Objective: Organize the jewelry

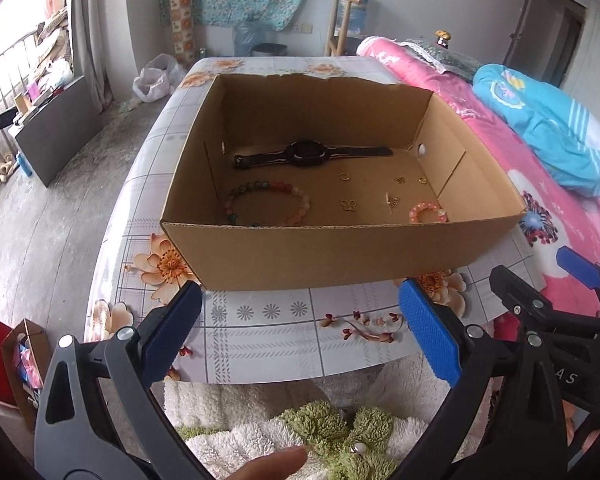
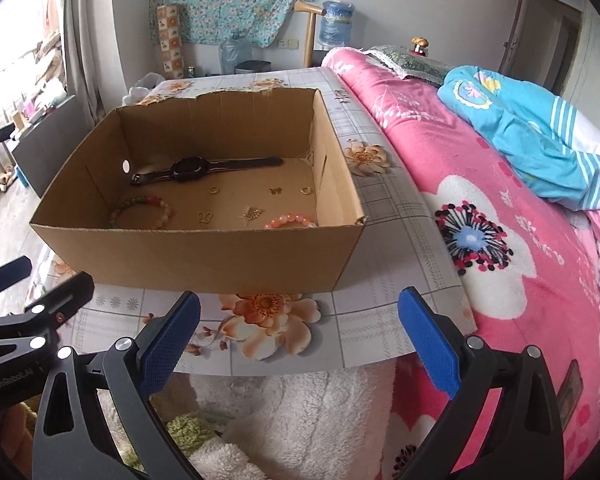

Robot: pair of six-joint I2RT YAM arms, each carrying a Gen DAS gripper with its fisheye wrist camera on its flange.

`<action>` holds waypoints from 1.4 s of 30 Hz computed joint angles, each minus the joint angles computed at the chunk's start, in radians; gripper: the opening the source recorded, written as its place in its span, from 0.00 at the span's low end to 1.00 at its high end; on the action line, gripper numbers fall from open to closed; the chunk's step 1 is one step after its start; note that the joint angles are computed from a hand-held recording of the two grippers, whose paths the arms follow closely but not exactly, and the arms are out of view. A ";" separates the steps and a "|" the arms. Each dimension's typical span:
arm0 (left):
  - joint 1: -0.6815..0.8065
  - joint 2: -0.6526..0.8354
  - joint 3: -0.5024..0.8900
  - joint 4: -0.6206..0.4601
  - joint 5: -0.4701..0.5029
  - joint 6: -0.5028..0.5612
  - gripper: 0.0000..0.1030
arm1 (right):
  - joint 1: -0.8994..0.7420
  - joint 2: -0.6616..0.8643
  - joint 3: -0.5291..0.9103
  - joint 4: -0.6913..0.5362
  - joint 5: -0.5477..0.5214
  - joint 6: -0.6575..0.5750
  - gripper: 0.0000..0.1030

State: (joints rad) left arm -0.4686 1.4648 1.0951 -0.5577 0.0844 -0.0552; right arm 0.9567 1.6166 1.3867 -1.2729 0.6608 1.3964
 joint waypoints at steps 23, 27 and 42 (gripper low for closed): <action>-0.013 0.146 0.114 -0.104 -0.064 -0.052 0.92 | -0.087 0.013 -0.042 0.111 -0.077 -0.099 0.94; -0.017 0.163 0.127 -0.107 -0.065 -0.048 0.92 | -0.092 0.023 -0.037 0.116 -0.083 -0.108 0.94; -0.018 0.185 0.141 -0.109 -0.066 -0.044 0.92 | -0.109 0.023 -0.051 0.140 -0.109 -0.115 0.94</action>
